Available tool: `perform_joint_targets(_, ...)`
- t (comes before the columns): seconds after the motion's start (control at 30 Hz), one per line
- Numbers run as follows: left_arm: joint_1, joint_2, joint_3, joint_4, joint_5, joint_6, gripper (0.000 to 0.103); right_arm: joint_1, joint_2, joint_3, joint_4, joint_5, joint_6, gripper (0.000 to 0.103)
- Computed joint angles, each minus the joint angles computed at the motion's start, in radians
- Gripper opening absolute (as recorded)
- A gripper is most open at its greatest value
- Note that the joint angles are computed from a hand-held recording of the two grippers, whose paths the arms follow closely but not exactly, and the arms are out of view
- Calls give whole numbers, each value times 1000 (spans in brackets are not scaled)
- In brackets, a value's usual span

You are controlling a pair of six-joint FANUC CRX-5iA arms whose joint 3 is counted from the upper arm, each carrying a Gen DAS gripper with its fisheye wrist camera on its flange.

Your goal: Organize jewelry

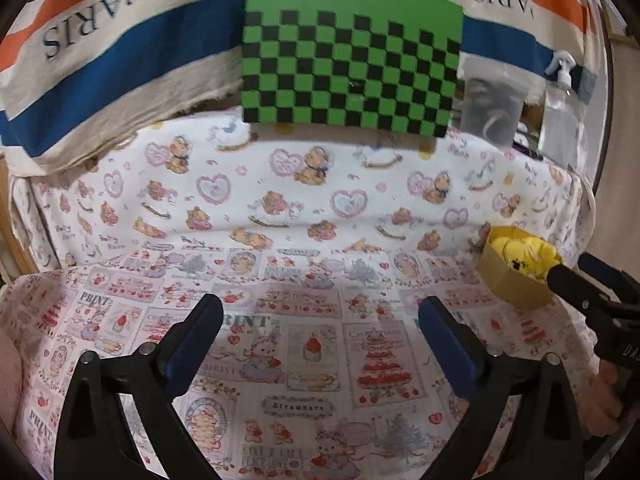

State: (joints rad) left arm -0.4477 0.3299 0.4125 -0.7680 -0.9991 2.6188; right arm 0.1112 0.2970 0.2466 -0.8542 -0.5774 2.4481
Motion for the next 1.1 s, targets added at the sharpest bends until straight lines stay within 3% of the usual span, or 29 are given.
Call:
perform_joint_targets(0.33,-71,-11,-5,-173,-25,119,103,15,-37,-54,-27,94,68,103)
perform_joint_targets(0.43,-83,2,16,-189,-55,107,103,19,-42,-63,-33,110,86,103)
perform_joint_targets(1.1,-93,-1,11,-208,-53,110,103,20,-41,-63,-29,109,80,103)
